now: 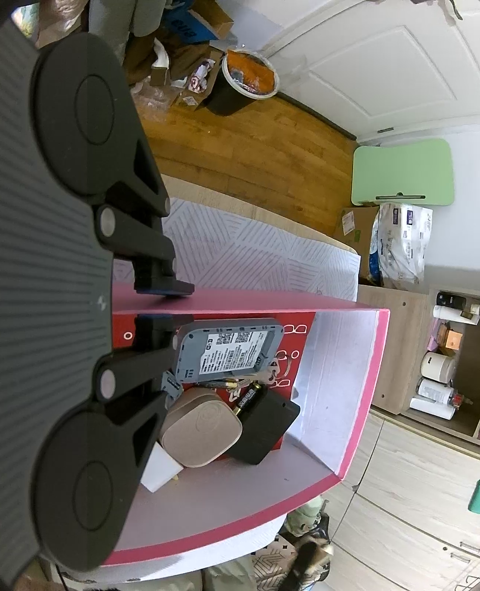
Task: Organize rigid objects
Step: 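Grasp the cream plastic clip on the bed with the right gripper, then carry the cream clip into the pink box and release it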
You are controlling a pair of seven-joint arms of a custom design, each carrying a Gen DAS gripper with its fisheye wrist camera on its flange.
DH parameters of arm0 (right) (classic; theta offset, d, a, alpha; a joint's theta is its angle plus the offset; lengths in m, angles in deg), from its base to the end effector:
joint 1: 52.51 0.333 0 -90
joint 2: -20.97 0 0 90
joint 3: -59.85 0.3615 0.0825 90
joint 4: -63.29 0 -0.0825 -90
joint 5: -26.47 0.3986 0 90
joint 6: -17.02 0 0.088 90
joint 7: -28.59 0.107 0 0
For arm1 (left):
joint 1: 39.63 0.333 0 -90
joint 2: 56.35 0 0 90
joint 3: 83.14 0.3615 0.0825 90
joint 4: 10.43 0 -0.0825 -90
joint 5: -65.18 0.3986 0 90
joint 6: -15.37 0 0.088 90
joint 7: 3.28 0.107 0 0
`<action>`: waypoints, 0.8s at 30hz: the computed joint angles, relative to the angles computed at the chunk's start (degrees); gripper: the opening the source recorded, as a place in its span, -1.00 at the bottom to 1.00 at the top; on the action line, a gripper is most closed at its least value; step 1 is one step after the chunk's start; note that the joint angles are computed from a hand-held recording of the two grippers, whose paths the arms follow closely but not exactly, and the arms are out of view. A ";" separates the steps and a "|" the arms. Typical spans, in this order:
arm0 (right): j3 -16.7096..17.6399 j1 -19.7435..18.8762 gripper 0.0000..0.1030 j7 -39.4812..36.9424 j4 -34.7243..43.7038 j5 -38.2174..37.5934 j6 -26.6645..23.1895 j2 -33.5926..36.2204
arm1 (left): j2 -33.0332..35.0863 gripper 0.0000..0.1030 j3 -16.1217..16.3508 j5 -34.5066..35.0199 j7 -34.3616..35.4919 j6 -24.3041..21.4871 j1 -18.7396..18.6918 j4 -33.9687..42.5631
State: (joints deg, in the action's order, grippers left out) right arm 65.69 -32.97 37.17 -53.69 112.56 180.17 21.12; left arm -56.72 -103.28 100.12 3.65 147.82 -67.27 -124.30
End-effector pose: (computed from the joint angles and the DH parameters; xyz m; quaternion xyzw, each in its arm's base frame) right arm 0.5570 0.2054 0.5308 -0.7419 0.4201 -0.1454 0.5019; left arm 0.4098 -0.4357 0.5421 -0.7602 0.5775 -0.2350 0.1823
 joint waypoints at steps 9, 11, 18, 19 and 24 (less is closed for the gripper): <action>0.22 0.40 0.06 22.19 2.73 -20.17 -25.67 0.98 | -0.42 -0.84 0.11 -0.17 -0.73 1.10 0.22 -0.70; 1.01 1.00 0.05 23.86 4.19 -22.79 -27.74 2.56 | -0.49 -0.84 0.07 -0.27 -0.62 1.00 0.25 -0.75; 2.48 2.16 0.04 37.64 11.67 -36.37 -35.88 9.43 | -0.95 -0.82 0.22 -0.95 -0.60 2.67 0.57 -1.71; 2.51 2.02 0.08 40.06 13.10 -37.28 -37.35 10.59 | -0.93 -0.82 0.25 -1.04 -0.57 2.98 0.68 -1.72; 3.35 0.13 0.20 46.01 14.36 -33.57 -43.58 12.83 | -0.97 -0.82 0.11 -0.59 -1.20 3.28 0.78 -1.87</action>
State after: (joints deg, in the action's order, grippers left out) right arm 69.04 -32.84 83.18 -39.33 78.99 136.59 33.94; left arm -57.69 -103.17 99.53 2.45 151.10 -66.49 -126.17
